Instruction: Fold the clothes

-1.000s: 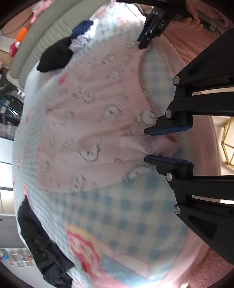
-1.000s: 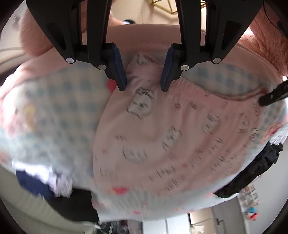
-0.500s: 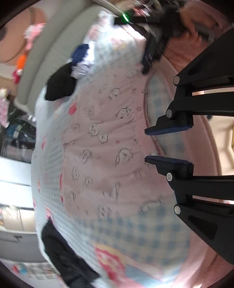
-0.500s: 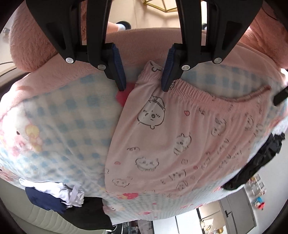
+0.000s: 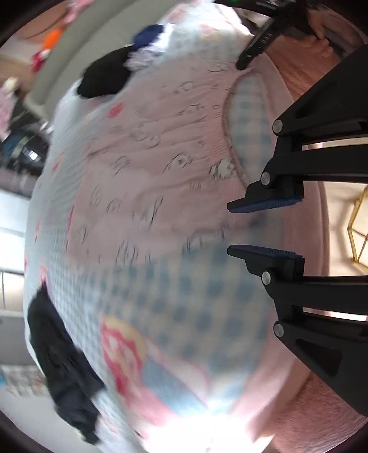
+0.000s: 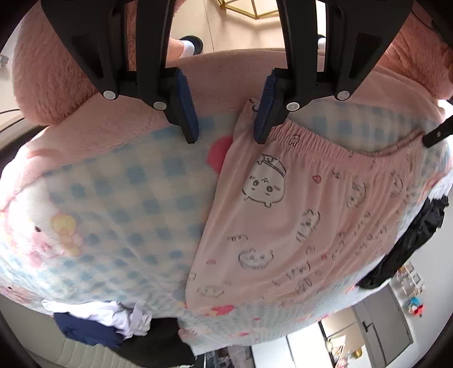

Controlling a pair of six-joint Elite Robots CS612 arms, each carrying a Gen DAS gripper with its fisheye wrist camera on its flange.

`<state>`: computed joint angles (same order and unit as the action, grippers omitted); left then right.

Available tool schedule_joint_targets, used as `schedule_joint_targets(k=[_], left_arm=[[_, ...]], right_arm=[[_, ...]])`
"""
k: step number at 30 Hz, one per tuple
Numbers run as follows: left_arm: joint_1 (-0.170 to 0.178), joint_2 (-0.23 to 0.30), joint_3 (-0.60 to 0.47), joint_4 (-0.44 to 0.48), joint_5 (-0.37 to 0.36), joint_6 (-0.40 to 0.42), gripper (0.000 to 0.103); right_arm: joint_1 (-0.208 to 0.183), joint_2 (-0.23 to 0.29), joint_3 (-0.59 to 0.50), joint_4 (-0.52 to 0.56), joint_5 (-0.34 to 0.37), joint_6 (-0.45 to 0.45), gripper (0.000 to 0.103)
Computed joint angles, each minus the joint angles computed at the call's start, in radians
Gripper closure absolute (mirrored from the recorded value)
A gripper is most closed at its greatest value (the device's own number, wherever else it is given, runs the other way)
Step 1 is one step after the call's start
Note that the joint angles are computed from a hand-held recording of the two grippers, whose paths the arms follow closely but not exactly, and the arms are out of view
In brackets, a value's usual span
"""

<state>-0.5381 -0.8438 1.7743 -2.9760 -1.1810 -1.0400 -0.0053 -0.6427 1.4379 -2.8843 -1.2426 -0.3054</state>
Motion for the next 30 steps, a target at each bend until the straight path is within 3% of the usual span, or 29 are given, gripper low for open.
schedule_joint_targets(k=[5, 8, 14, 19, 21, 24, 30], left_arm=[[0.003, -0.002, 0.026, -0.051, -0.032, 0.005, 0.078], [0.003, 0.018, 0.007, -0.057, -0.063, 0.026, 0.078], [-0.007, 0.015, 0.022, -0.098, -0.046, 0.031, 0.078], [-0.006, 0.006, 0.062, -0.151, -0.033, -0.013, 0.078], [-0.002, 0.005, 0.08, -0.184, -0.039, -0.034, 0.078], [0.004, 0.008, 0.102, -0.249, -0.057, -0.036, 0.078], [0.038, 0.061, 0.079, -0.439, -0.159, -0.031, 0.078]], right_arm=[[0.009, -0.045, 0.053, -0.041, 0.129, -0.07, 0.062], [0.032, -0.067, 0.068, 0.028, 0.201, -0.2, 0.062], [0.092, -0.062, 0.026, 0.162, 0.236, -0.374, 0.062], [0.128, -0.03, -0.048, 0.269, 0.282, -0.383, 0.062], [0.143, -0.034, -0.039, 0.3, 0.249, -0.396, 0.062], [0.161, -0.014, -0.045, 0.291, 0.134, -0.403, 0.064], [0.132, -0.014, -0.041, 0.303, 0.15, -0.326, 0.066]])
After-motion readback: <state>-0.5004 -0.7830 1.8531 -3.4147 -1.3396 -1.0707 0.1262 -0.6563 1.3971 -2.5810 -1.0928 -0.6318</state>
